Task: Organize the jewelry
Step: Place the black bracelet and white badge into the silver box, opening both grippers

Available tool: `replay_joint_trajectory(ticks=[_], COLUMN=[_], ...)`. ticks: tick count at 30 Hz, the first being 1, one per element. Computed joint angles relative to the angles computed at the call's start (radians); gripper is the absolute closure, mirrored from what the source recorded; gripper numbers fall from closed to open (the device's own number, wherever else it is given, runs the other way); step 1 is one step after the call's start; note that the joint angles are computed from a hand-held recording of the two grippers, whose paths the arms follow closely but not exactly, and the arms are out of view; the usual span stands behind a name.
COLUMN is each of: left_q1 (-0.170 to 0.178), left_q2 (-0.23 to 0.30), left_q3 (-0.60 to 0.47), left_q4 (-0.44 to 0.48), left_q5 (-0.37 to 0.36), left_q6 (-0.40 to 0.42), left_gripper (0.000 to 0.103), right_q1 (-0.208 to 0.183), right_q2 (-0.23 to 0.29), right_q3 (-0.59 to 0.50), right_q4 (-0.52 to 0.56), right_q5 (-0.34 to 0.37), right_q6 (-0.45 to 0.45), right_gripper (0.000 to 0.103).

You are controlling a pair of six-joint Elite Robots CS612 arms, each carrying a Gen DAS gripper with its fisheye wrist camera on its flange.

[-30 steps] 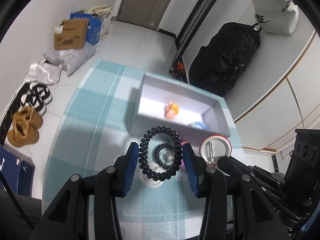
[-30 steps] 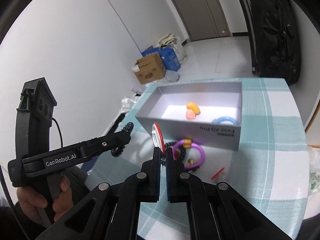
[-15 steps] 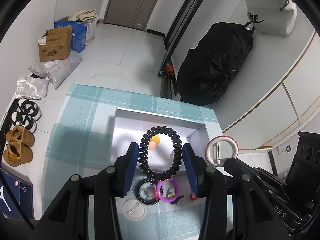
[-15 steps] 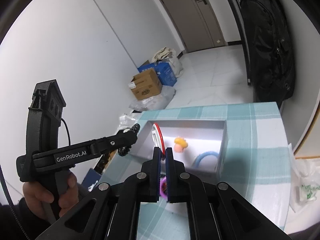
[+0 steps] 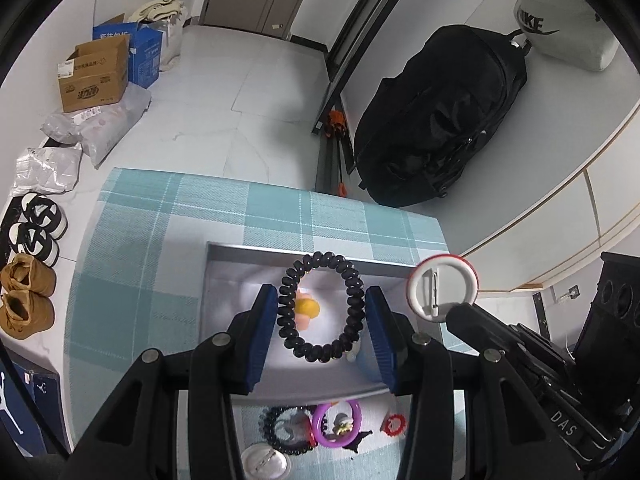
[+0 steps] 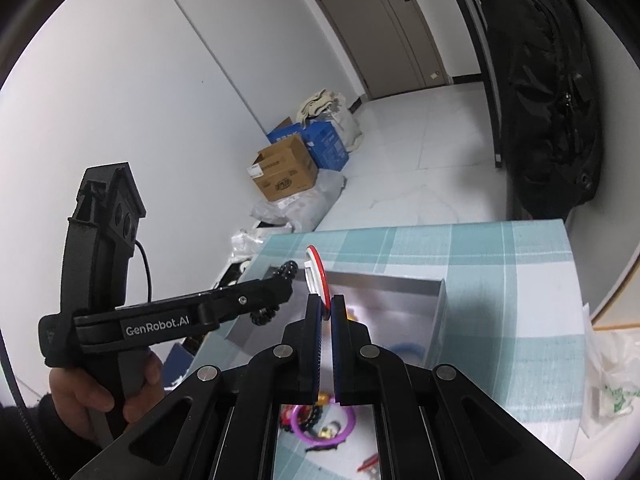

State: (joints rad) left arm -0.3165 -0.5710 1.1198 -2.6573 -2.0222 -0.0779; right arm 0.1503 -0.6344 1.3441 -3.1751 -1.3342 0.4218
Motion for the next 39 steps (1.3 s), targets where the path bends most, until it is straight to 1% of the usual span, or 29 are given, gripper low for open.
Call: replay_joint_trajectory(ticks=[5,9,13,18,21,22,23,24,25,26,27,28,29,31,33,35,36,38,39], left_q1=[-0.002,-0.004,-0.005,-0.006,-0.005,-0.002,0.005,0.01,0.014,0.016,0.018,0.02,0.021,0.026,0.026,0.025,0.022,0.019,0.015], left_q2=[0.017,0.027,0.033,0.039,0.04,0.042,0.048,0.053,0.056,0.055,0.054,0.051,0.048,0.042,0.035,0.024,0.011,0.001,-0.008], left_q3=[-0.03,-0.046,-0.053,-0.063,-0.064,-0.068,-0.078,-0.085,-0.087,-0.084,-0.08,-0.074,-0.069,-0.057,-0.043,-0.024,-0.006,0.014,0.03], left_q4=[0.027,0.045,0.042,0.04,0.035,0.046,0.063,0.069,0.068,0.063,0.054,0.049,0.045,0.033,0.017,0.003,-0.01,-0.037,-0.057], left_q5=[-0.001,0.0,0.015,0.007,-0.004,-0.022,-0.071,-0.103,-0.128,-0.13,-0.131,-0.126,-0.123,-0.128,-0.118,-0.09,-0.06,-0.035,-0.005], left_q6=[0.004,0.007,-0.015,-0.016,-0.015,-0.014,-0.017,-0.022,-0.031,-0.036,-0.041,-0.046,-0.05,-0.065,-0.08,-0.079,-0.072,-0.062,-0.06], left_gripper=[0.064,0.064,0.064,0.064,0.063,0.062,0.056,0.049,0.046,0.042,0.04,0.04,0.039,0.039,0.039,0.039,0.039,0.038,0.038], right_q1=[-0.007,-0.009,-0.015,-0.021,-0.02,-0.02,-0.02,-0.018,-0.017,-0.017,-0.017,-0.016,-0.016,-0.014,-0.014,-0.013,-0.014,-0.017,-0.015], right_q2=[0.017,0.023,0.027,0.033,0.034,0.035,0.036,0.035,0.034,0.032,0.031,0.027,0.023,0.014,0.005,-0.005,-0.009,-0.013,-0.018], right_q3=[-0.027,-0.037,-0.039,-0.052,-0.059,-0.062,-0.067,-0.07,-0.069,-0.065,-0.062,-0.055,-0.046,-0.023,0.001,0.023,0.031,0.044,0.051], right_q4=[0.033,0.064,0.075,0.113,0.128,0.14,0.157,0.174,0.172,0.165,0.16,0.155,0.147,0.106,0.064,0.034,0.023,-0.004,-0.014], right_q5=[0.011,0.011,0.016,0.053,0.046,0.047,0.052,0.052,0.05,0.052,0.058,0.063,0.059,0.052,0.045,0.038,0.042,0.059,0.05], right_q6=[-0.002,-0.025,-0.016,-0.014,-0.018,-0.02,-0.024,-0.032,-0.037,-0.043,-0.05,-0.055,-0.056,-0.049,-0.043,-0.037,-0.032,-0.022,-0.022], right_gripper=[0.1,0.1,0.1,0.1,0.099,0.096,0.096,0.096,0.095,0.095,0.092,0.085,0.08,0.061,0.053,0.049,0.047,0.044,0.04])
